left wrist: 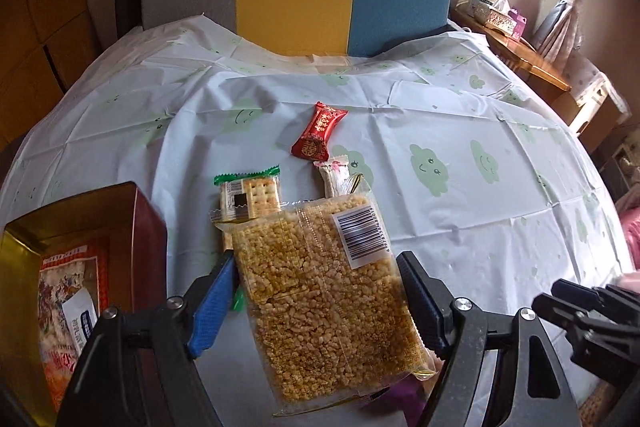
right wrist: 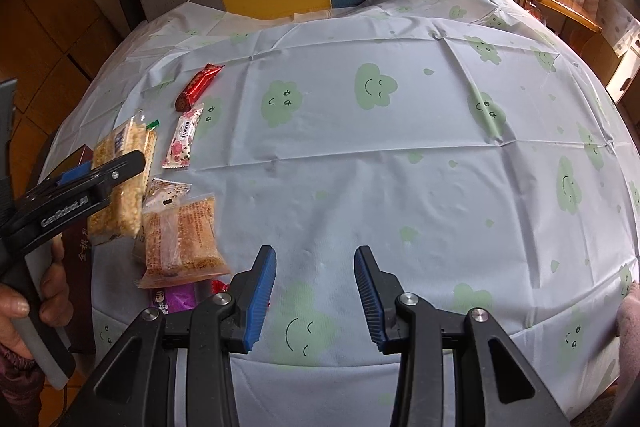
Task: Organize snacks
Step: 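Carry the rice-crisp bar into the tray with the left gripper while the right gripper grasps the red candy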
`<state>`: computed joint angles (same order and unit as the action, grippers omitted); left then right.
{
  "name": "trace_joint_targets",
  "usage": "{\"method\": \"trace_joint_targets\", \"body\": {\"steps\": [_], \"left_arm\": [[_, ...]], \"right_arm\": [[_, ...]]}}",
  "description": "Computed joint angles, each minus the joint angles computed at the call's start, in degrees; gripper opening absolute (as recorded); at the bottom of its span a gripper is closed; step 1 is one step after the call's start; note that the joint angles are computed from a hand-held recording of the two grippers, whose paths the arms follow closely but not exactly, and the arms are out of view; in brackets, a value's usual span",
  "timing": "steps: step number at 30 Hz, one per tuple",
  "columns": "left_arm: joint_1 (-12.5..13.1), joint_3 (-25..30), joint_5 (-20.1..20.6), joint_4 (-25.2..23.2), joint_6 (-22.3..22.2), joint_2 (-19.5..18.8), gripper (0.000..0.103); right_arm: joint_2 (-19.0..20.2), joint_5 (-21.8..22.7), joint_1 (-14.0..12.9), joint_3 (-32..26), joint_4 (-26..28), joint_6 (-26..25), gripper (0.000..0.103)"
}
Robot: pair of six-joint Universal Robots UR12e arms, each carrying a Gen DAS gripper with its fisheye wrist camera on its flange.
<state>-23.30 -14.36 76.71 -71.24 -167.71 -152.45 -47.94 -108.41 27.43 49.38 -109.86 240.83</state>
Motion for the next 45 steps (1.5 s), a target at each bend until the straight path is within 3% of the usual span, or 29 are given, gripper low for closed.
{"method": "trace_joint_targets", "body": {"steps": [3,8,13,18,23,26,31,38,42,45], "left_arm": [[0.68,-11.80,-1.68,5.60,0.67,6.18,0.079],[1.39,-24.20,-2.90,11.46,2.68,12.75,0.079],[1.99,-30.98,-4.31,12.43,4.62,16.49,0.079],[2.17,-36.24,-4.90,13.67,6.67,19.19,0.079],[2.33,-39.42,-5.67,13.40,8.17,20.74,0.079],[2.38,-40.74,-5.83,14.23,8.64,21.37,0.079],[2.60,-41.26,-6.90,13.98,8.75,21.55,0.079],[2.52,-42.51,-6.75,15.81,9.56,21.86,0.079],[2.61,-42.93,-7.50,15.93,9.55,22.03,0.079],[2.72,-43.48,-7.83,16.99,9.74,22.34,0.079]], "right_arm": [[0.35,0.25,-0.06,-0.55,1.11,-0.13,0.041],[0.72,0.52,-0.13,-1.12,2.26,-0.19,0.041],[0.52,2.18,-0.37,-0.46,1.11,-0.58,0.041],[0.68,6.77,-0.86,0.08,-0.93,-2.48,0.041],[2.48,10.03,-0.71,-2.43,-0.12,-8.09,0.027],[3.43,10.70,-0.50,-3.84,0.32,-10.49,0.028],[4.18,11.45,-0.50,-4.80,0.96,-11.10,0.040],[5.31,10.41,-0.28,-6.39,2.99,-12.56,0.041],[7.09,7.71,0.17,-9.58,6.81,-14.54,0.024],[7.14,7.87,0.11,-9.60,6.43,-14.60,0.024]]}}
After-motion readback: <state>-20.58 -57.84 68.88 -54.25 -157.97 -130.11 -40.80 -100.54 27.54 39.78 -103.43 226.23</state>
